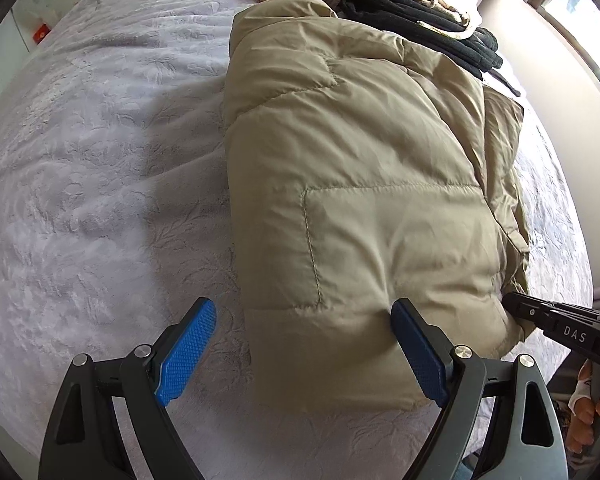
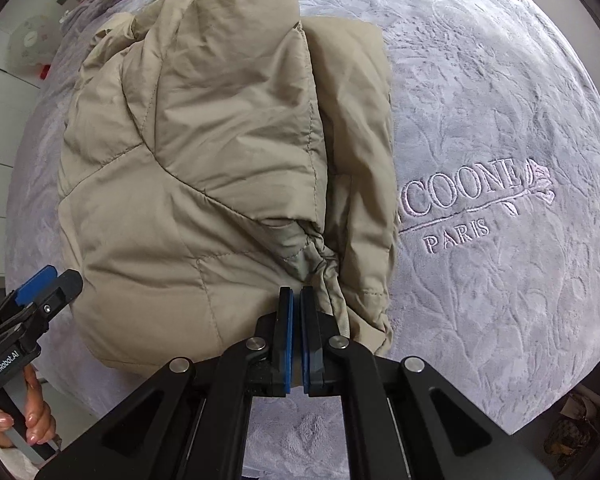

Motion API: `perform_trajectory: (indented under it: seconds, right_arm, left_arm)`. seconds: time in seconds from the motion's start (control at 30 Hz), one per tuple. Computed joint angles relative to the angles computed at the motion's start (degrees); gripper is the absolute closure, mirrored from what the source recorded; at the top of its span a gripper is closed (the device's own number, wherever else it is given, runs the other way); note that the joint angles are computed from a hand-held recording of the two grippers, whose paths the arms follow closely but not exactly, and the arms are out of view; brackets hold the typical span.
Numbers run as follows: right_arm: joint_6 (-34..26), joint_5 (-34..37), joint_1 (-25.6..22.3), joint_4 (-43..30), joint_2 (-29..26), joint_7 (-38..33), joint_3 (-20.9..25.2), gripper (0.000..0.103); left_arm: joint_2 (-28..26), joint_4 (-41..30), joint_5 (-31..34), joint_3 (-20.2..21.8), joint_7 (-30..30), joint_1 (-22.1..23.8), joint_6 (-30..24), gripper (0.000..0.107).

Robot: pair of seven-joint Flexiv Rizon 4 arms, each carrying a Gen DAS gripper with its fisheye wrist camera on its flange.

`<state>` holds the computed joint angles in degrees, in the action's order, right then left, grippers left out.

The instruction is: Fold large clothes

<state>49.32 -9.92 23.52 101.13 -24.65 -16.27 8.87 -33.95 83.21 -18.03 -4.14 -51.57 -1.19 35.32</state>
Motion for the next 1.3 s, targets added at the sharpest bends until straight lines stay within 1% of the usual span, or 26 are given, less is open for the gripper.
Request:
perform_trajectory:
  seconds: [0.13,0.33,0.4,0.43,0.47,0.5,0.53,0.57,0.6,0.63,0.7,0.73,0.8,0.83,0.87,0.9,0.93,1.0,1.03,1.1,1.3]
  right_arm:
    - [-0.36,-1.50,1.74,1.14,2.68,3.45,0.05,0.099]
    - [-4.43,-6.18,3.84,-0.10,6.63,5.89,0.30,0.099]
    - [-5.37,-7.66,3.85,0.05,8.12,6.13,0.36,0.095]
    - [-6.01,-8.35,3.82,-0.28,8.41,6.01,0.34,0.080]
    - [-6.92,-9.19,4.00,-0.63,8.79,6.30,0.34,0.053]
    - [-7.59,-10.37,4.21,-0.67,9.38,6.66,0.30,0.042]
    - [-7.72,-11.42,4.18,-0.67,9.73,6.58,0.25,0.037]
    - [-8.25,-12.26,4.29,-1.37,9.73,6.36,0.27,0.037]
    - [-7.91,-13.00,3.99,-0.84,10.13,6.09,0.20,0.037]
    - [-8.78,-13.68,4.08,-1.02,10.61,6.22,0.26,0.036]
    - [-8.40,-14.14,3.21,-0.60,10.89,5.10,0.15,0.028]
    - [-8.33,-14.53,3.11,-0.56,11.05,5.08,0.17,0.023]
    - [-8.93,-15.84,3.11,-0.86,11.29,4.71,0.11,0.022]
    - [-9.45,-16.87,3.20,-0.91,11.35,4.73,-0.02,0.018]
    - [-9.01,-18.41,3.26,-0.33,11.40,5.38,-0.27,0.011]
    - [-8.75,-20.49,3.54,0.23,11.70,6.64,-0.53,0.009]
    - [-8.36,-23.00,3.82,0.91,12.05,8.24,-0.84,0.001]
    - [-8.89,-25.90,4.02,1.28,12.39,9.69,-0.90,0.000]
    - [-10.06,-26.26,4.10,0.85,12.33,10.03,-0.81,0.000]
    - [-10.08,-27.38,3.95,0.97,12.58,11.16,-0.71,0.000]
    - [-11.13,-26.79,3.47,0.25,13.04,10.82,-0.12,0.000]
  left_arm:
    - [1.37,-0.17,-0.75,-0.08,1.02,1.13,-2.86,0.017]
    - [5.25,1.79,-2.30,0.31,2.64,1.98,-1.11,0.016]
    - [6.78,2.84,-2.57,0.61,2.52,1.92,0.50,0.016]
    - [7.45,3.42,-2.68,0.75,2.36,1.86,1.35,0.016]
    - [8.22,4.06,-2.81,0.89,2.04,1.79,2.07,0.016]
    - [8.83,4.32,-2.79,1.10,1.37,1.72,2.12,0.016]
    - [9.18,4.31,-2.80,1.25,0.60,1.68,2.00,0.016]
    - [9.76,4.67,-3.15,1.31,-0.17,1.67,2.20,0.016]
    - [10.37,5.20,-3.55,1.31,-0.70,1.66,2.80,0.009]
    - [11.01,5.80,-3.58,1.45,-1.34,1.49,3.68,0.004]
    - [12.42,7.29,-3.84,1.57,-2.23,1.20,5.78,0.004]
    - [12.90,7.67,-3.94,1.56,-2.59,1.15,5.98,0.004]
    - [13.96,8.31,-4.32,1.58,-3.57,1.06,6.18,0.004]
    - [14.53,8.68,-4.49,1.58,-3.83,1.02,6.33,0.004]
    - [15.06,9.08,-4.59,1.58,-3.91,0.96,6.58,0.004]
    - [15.61,9.53,-4.60,1.61,-3.96,0.85,6.99,0.004]
    - [16.14,9.95,-4.47,1.66,-3.96,0.69,7.52,0.004]
    - [17.17,10.86,-3.97,1.81,-3.96,0.28,9.03,0.004]
    - [17.58,11.17,-3.55,1.93,-4.18,0.06,9.50,0.004]
    - [18.31,11.68,-2.96,2.06,-4.27,-0.20,10.15,0.004]
    - [19.68,12.66,-0.87,2.48,-5.37,-0.99,12.77,0.004]
